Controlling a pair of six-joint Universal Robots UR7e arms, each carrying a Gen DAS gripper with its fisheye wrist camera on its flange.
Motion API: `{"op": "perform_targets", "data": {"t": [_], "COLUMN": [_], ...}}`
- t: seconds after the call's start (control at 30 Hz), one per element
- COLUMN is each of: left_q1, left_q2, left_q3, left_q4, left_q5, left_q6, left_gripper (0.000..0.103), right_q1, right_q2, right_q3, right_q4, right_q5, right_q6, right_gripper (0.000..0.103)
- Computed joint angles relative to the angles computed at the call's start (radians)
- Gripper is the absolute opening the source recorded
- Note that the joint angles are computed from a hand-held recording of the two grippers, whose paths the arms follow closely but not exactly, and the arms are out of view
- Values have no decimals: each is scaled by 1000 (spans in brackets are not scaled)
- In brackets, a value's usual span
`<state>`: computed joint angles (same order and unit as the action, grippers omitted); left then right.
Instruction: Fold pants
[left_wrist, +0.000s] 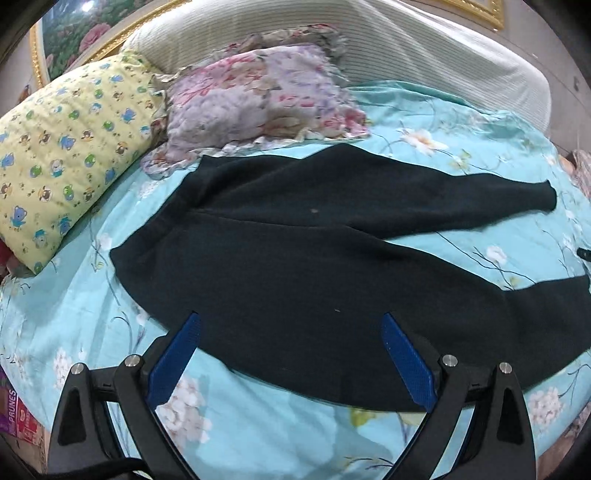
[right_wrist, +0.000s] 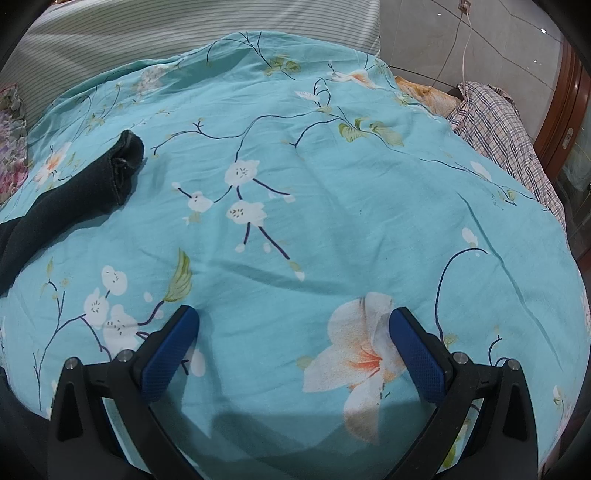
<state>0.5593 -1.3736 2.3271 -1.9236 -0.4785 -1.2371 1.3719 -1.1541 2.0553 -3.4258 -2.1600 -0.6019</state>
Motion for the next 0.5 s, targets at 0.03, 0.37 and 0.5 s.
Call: {"op": "perform_targets", "data": {"t": [0.03,0.37,0.5], "left_q1": [-9,-18,-26], "left_q2": [-1,20,11], "left_q3": [6,21,29], "left_q4": [1,-34,-23], "left_q5": [-7,-13,-10], "left_q6": [-8,47,31], "left_gripper": [98,98,98], "right_q1": [10,287,375], "right_q2": [8,-54,-1], "right_q3": [-6,331,384], "right_q4": [-2,-289,-295], "right_q5": [-20,30,77], "right_q6": [5,9,39], "right_gripper": [103,89,90]}}
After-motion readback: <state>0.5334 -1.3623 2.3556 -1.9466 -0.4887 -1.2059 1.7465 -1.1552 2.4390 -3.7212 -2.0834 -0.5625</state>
